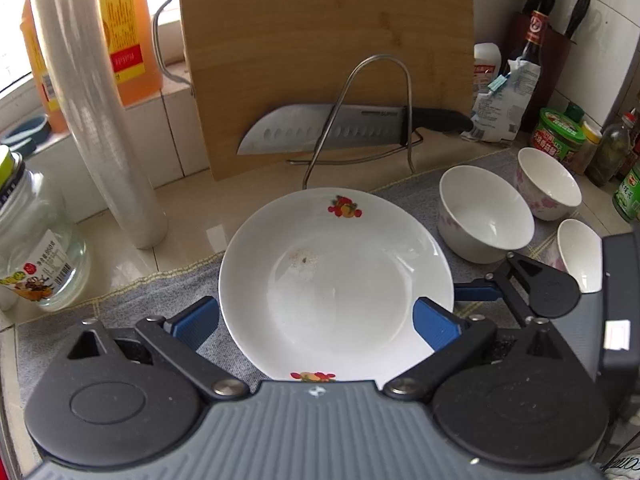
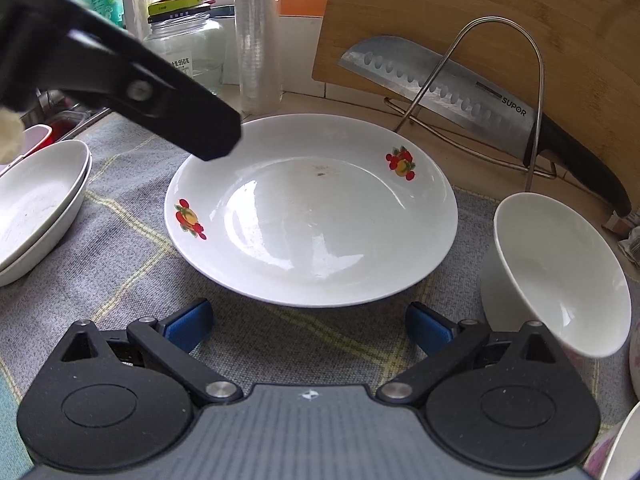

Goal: Organize plates and bowls
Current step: 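Close the left gripper on the rim of the fruit-decal plate, then lift the plate with the left gripper and carry it toward the plate stack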

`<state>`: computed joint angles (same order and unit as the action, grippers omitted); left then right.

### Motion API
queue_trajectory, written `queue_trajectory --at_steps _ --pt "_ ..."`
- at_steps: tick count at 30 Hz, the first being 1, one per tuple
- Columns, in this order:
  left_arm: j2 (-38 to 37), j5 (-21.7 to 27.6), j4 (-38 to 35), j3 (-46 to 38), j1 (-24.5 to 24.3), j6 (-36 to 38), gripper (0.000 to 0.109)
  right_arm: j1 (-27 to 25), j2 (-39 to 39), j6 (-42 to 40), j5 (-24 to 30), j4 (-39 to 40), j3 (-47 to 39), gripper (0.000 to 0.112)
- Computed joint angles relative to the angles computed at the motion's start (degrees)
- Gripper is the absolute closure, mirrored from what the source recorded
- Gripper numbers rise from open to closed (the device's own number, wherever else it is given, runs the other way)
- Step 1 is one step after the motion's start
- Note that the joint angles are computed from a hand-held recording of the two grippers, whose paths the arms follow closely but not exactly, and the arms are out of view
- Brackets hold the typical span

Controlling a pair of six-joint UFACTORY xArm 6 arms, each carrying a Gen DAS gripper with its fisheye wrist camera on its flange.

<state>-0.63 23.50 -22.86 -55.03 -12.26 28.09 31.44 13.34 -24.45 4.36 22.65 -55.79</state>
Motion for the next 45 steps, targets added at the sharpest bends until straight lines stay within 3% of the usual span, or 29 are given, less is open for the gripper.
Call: queue_trajectory --at_steps 6,10,17,22,27,45 --pt "8.5 7.0 -0.3 -8.3 2.1 -0.1 0.007 -0.1 -0.5 3.9 -0.8 -3.3 1.0 0.009" --pt "12.0 9.0 0.6 -11.6 2.3 0.1 0.007 0.2 -0.6 3.5 -1.7 -2.6 1.5 0.009" --pt "17.1 13.2 -1.4 -17.1 3.0 2.6 0.007 0.1 -0.6 6.0 -2.7 -4.6 2.0 0.009" --pt "18.5 15.6 -0.9 -19.7 3.2 3.5 0.007 0.7 -0.5 2.8 -4.0 -0.9 2.4 0.009" --pt "20.3 20.1 0.8 -23.3 3.6 5.1 0.006 0.3 -0.5 6.2 -3.8 -4.4 2.4 0.009" --pt "21.6 18.0 7.7 -24.0 1.2 1.0 0.006 0.8 -0.4 3.9 -4.7 -1.9 2.4 0.009"
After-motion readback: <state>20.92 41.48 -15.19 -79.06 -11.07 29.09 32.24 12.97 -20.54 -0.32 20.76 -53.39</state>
